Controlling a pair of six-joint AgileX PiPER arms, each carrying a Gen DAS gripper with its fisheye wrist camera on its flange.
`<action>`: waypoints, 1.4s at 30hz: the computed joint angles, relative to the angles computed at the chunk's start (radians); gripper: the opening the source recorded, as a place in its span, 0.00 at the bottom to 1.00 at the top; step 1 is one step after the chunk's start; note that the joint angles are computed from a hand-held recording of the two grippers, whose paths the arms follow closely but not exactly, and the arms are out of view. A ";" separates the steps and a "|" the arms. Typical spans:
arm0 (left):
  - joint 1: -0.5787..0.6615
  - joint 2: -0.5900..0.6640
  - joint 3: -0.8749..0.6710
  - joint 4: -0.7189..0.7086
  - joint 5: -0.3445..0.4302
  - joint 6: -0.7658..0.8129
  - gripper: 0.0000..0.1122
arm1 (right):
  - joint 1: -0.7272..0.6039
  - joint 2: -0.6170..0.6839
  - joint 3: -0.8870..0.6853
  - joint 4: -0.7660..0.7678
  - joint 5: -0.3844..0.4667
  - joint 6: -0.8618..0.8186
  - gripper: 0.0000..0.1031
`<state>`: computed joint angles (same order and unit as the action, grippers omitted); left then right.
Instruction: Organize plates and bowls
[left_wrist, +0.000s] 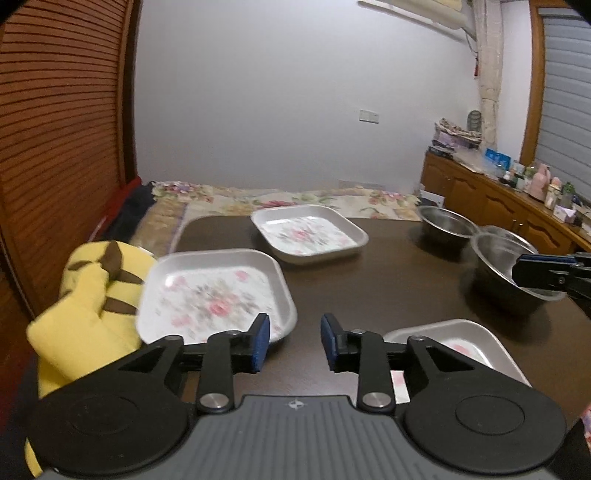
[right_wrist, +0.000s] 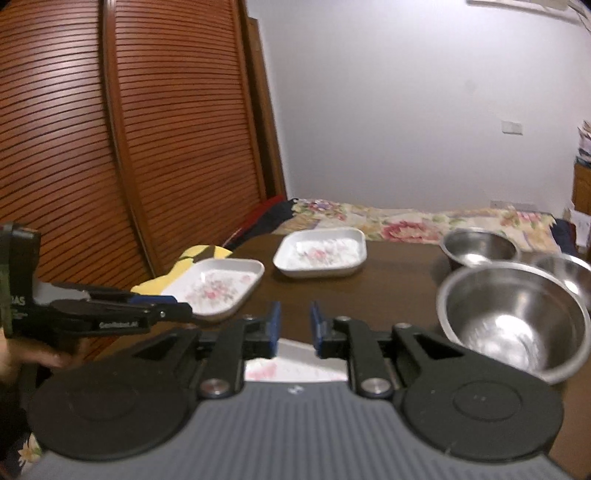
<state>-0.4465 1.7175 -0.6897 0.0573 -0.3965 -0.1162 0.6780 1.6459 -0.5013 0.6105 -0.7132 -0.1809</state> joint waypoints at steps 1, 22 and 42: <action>0.011 0.004 -0.013 0.002 0.009 0.007 0.32 | -0.011 0.010 -0.030 -0.003 0.028 -0.016 0.29; 0.294 0.200 -0.256 0.634 0.075 -0.498 0.39 | -0.094 0.323 -0.561 0.175 0.463 -0.202 0.39; 0.393 0.312 -0.341 0.915 0.005 -0.735 0.21 | -0.124 0.499 -0.819 0.935 0.591 -0.910 0.35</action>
<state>-0.0536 2.0295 -1.0312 0.9722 -0.3918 -0.8514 0.5535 2.1445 -1.3205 1.5456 -0.1225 -1.0910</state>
